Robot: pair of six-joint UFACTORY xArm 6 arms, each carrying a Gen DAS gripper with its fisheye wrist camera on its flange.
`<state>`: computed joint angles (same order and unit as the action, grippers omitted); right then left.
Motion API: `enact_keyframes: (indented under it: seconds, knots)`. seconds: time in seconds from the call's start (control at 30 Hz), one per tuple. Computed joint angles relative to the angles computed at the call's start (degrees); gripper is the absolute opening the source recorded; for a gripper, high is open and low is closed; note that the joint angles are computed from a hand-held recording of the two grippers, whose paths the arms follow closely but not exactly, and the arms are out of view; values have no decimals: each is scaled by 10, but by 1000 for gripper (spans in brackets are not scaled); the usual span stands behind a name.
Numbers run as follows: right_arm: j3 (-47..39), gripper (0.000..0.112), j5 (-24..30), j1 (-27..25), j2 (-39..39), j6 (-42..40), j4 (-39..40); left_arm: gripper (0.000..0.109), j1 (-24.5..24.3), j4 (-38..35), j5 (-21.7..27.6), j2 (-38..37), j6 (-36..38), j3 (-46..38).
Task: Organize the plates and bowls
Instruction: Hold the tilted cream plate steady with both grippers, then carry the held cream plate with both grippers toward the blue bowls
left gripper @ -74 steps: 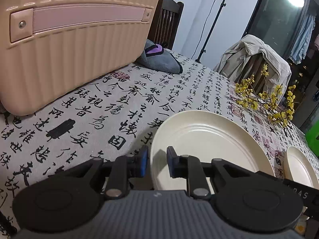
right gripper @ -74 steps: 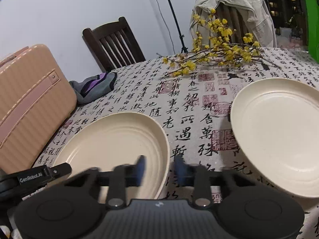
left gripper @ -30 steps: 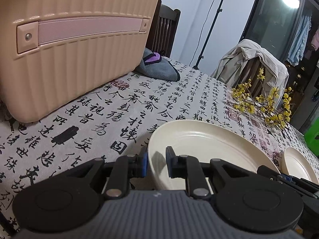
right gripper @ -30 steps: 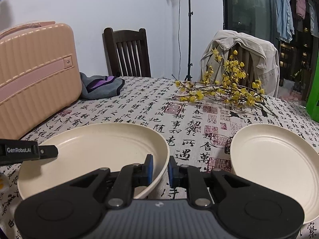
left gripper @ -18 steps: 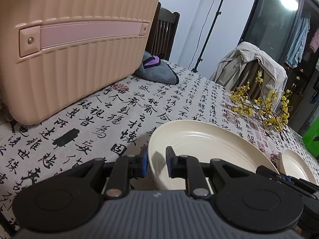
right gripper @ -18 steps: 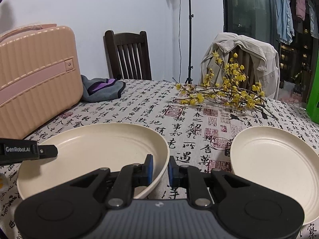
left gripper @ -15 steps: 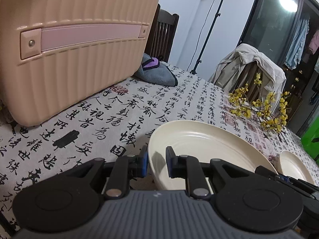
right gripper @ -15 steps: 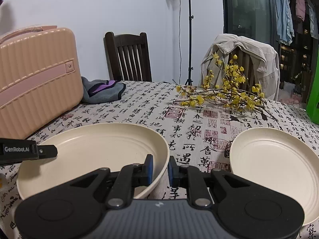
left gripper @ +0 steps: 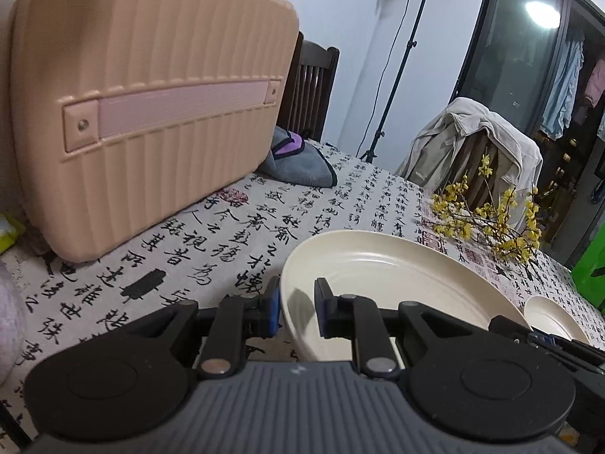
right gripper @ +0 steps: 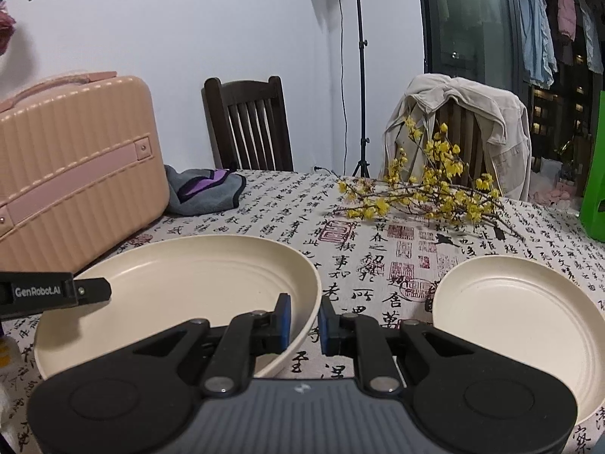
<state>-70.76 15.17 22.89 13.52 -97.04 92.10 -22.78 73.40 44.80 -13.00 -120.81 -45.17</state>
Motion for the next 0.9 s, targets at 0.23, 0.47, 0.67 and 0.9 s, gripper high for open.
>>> enact_keyframes:
  seconds: [0.23, 0.47, 0.67, 0.9]
  knots:
    - [33, 15, 17, -5, -40, -23, 28, 18, -34, -4, 48, -32, 2, 10]
    - [64, 15, 20, -6, -75, -47, 49, 18, -65, -14, 84, -55, -3, 20]
    - [89, 15, 27, -12, -106, -61, 61, 18, -94, -16, 117, -68, -7, 22]
    - [115, 15, 33, -19, -141, -90, 80, 18, -127, -18, 155, -81, -18, 24]
